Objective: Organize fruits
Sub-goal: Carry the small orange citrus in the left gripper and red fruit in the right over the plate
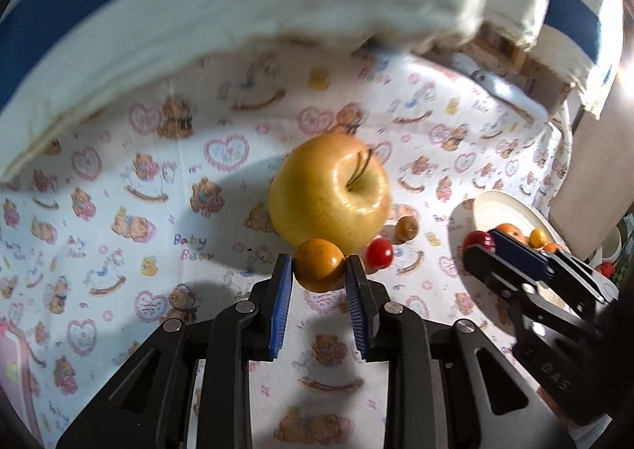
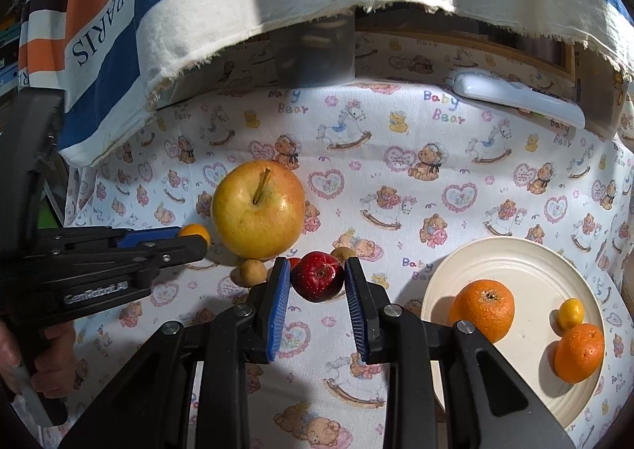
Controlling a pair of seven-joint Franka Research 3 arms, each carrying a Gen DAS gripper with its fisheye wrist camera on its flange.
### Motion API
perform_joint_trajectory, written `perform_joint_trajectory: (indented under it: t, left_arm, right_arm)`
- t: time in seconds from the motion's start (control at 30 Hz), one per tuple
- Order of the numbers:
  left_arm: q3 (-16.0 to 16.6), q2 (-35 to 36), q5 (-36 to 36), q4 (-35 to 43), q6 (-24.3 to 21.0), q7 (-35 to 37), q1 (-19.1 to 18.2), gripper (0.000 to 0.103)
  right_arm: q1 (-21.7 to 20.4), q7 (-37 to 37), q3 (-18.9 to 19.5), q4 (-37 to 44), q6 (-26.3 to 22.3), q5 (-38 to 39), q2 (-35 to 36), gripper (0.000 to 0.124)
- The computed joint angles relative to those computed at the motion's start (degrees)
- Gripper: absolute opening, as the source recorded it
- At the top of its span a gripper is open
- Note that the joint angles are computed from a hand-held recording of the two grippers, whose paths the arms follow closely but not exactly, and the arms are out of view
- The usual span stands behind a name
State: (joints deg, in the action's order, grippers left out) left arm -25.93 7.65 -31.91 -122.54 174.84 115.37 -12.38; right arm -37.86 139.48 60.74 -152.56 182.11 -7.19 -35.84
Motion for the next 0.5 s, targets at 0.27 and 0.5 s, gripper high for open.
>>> perform_joint_trajectory:
  t: [0.27,0.5]
  left_arm:
    - [0.0,-5.6,-11.4,-3.3,3.2,10.6,-2.1,0.026]
    - [5.1,-8.5,-4.6,-7.1,8.9,4.3,-8.6,0.026]
  right_arm:
    - [3.8,0.5,-3.1,-1.6,-0.4,0.9,-3.5,0.029]
    - [8.8,1.3,-7.1,-4.6,-2.3,1.1,-8.1,0.029]
